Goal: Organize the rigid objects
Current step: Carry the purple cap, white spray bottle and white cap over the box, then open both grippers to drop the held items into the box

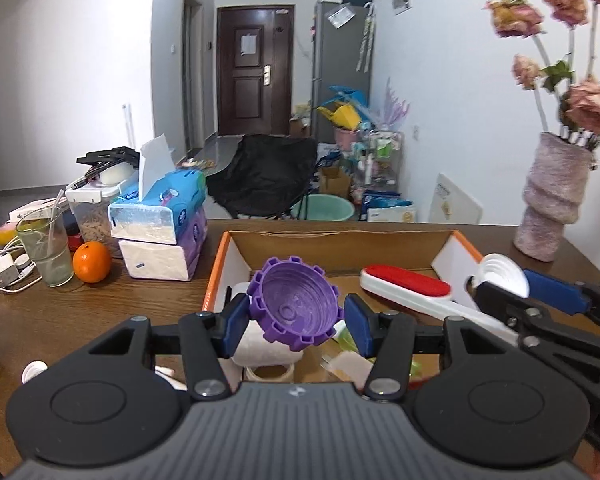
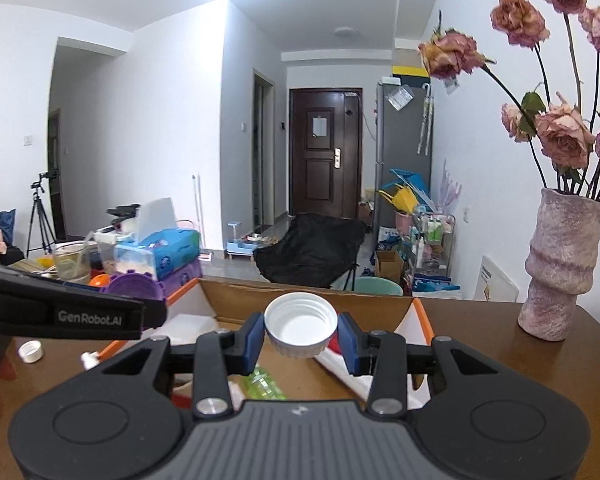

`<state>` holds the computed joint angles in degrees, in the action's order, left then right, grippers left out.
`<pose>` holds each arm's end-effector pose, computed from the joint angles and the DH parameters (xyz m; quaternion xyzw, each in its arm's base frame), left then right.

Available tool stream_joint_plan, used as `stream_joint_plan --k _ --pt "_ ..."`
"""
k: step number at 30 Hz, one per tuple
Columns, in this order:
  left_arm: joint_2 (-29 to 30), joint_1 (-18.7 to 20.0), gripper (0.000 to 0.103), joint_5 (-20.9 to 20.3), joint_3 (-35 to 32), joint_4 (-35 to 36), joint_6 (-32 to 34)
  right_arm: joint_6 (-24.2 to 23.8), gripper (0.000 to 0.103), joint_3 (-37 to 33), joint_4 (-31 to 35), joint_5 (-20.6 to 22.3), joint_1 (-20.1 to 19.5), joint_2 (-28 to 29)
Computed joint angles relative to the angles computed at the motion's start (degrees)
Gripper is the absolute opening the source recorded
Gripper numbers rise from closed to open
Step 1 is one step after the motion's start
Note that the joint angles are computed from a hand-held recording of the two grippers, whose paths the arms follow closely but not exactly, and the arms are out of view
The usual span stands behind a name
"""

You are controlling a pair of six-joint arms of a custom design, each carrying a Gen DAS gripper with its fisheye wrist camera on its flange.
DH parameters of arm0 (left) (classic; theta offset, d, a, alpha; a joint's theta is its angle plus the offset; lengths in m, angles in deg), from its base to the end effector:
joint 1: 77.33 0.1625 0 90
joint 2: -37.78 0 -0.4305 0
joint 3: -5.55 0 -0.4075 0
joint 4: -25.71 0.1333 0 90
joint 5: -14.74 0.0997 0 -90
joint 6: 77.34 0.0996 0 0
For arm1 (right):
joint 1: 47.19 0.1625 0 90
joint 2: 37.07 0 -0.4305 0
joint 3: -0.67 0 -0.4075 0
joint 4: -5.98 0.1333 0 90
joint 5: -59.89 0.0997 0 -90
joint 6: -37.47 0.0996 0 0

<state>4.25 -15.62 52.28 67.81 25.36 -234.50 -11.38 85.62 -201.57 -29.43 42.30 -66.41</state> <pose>-0.1554 -0.7365 0.0879 0.1283 0.7927 -0.4770 0.3573 0.1279 -0.7414 0.0783 0.3539 -0.7810 0.4697 0.2102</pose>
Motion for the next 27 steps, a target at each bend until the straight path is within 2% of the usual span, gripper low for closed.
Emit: stream_joint_plan --k 7,19,23,27 --pt "5.82 1.50 0.054 -2.26 -11.12 4.65 0.71 4.24 0.039 -7.84 6.24 -1.99 0.30 2.46" --pt "18.78 3.07 0.054 -6.54 -35.88 17.54 -0.03 5.22 0.039 -20.35 14.42 -6.85 0.76 8.98" --pt "22.41 3.62 0.054 -7.08 -42.19 21.61 -1.42 6.29 0.039 -22.73 16.51 -8.58 0.67 10.50" --pt "23.26 3.93 0.054 -7.06 -43.25 21.68 -0.85 6.06 0.039 -22.60 16.84 -7.97 0.27 10.75"
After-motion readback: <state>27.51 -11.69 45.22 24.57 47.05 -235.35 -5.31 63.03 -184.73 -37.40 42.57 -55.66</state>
